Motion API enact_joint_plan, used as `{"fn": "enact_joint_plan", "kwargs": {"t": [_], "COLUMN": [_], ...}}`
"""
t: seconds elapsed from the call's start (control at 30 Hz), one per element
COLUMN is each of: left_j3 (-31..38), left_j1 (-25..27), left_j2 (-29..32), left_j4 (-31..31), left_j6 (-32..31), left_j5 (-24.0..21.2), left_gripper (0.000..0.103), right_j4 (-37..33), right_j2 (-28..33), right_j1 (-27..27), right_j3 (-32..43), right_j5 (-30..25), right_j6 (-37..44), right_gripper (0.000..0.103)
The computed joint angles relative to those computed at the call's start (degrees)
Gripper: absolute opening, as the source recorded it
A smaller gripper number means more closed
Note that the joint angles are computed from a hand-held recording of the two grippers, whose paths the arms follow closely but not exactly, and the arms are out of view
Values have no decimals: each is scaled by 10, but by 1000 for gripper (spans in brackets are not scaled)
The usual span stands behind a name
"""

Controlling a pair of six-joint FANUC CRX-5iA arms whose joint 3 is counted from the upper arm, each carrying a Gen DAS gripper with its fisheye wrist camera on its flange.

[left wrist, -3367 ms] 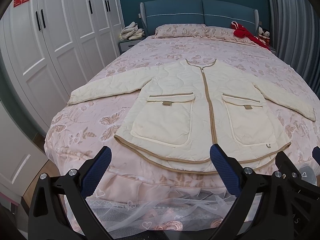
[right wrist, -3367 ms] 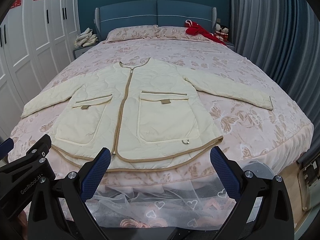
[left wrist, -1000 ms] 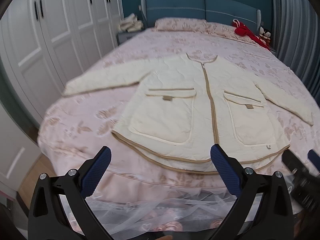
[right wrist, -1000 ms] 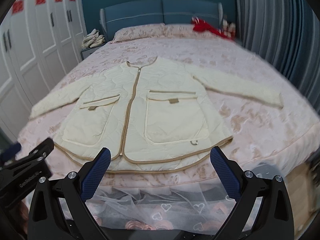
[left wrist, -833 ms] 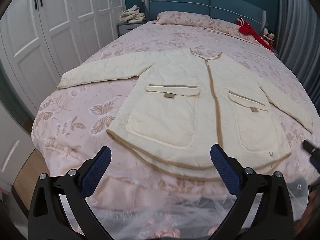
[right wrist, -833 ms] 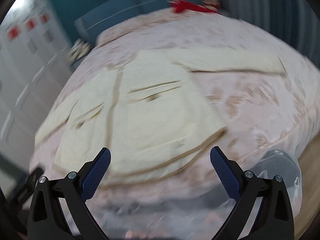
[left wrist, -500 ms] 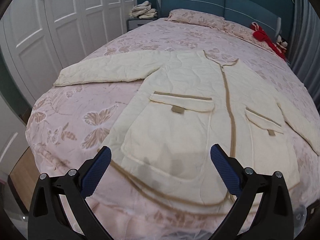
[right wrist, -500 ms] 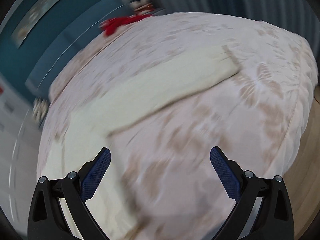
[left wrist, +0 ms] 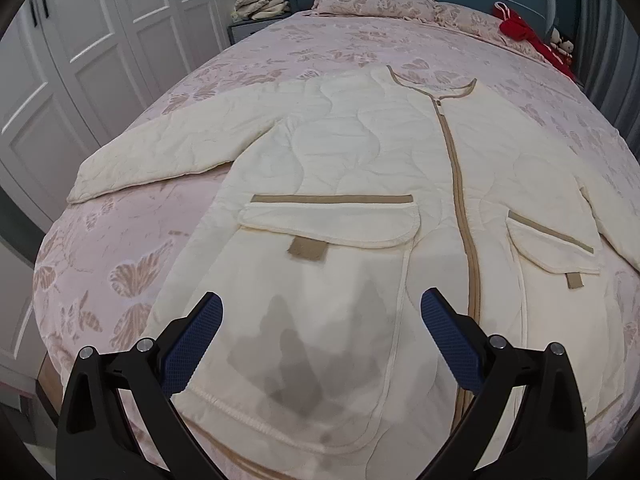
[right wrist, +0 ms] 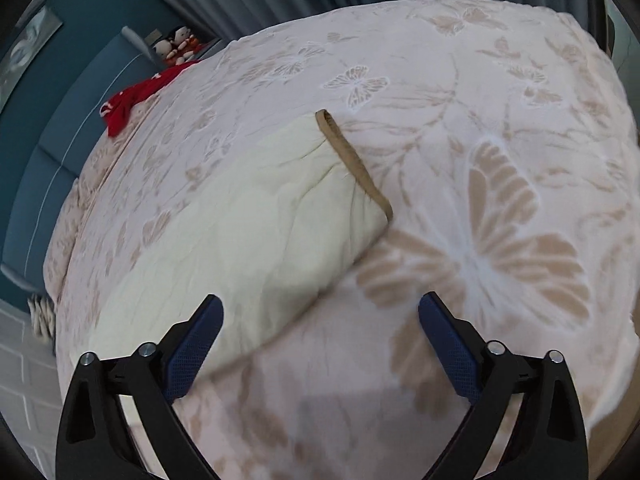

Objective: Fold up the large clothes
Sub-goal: 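Grasp the jacket collar with the right gripper and lift it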

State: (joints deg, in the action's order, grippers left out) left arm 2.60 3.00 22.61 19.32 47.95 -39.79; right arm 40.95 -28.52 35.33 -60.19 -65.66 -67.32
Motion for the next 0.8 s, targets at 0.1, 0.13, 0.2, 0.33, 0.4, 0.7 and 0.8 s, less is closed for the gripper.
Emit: {"fn": "enact_joint_plan", "kwargs": {"t": [0.1, 0.13, 0.2, 0.33, 0.4, 0.7, 0.8], "left_j3": [5, 6, 13, 37, 43, 61, 70], "left_j1": [-7, -8, -9, -9, -6, 23, 39], "left_j2": [9, 12, 20, 36, 41, 50, 55], "left_j4": [5, 10, 15, 6, 11, 31, 36], "left_j6": [-6, -11, -12, 3, 8, 15, 13], "left_j5": [7, 9, 11, 4, 5, 4, 2], "left_gripper": [97, 96, 92, 91, 91, 91, 91], "right_j4": [32, 39, 62, 154, 200, 279, 223], "right_j2": [5, 8, 15, 46, 82, 314, 394], "right_j1": [-38, -57, -91, -126, -134, -120, -102], "right_j3": [-7, -4, 1, 49, 102, 408, 505], "right_j5": [31, 48, 84, 111, 127, 330, 379], "right_j6": [9, 22, 40, 84, 139, 416, 507], "right_gripper": [62, 55, 16, 11, 11, 11, 10]}}
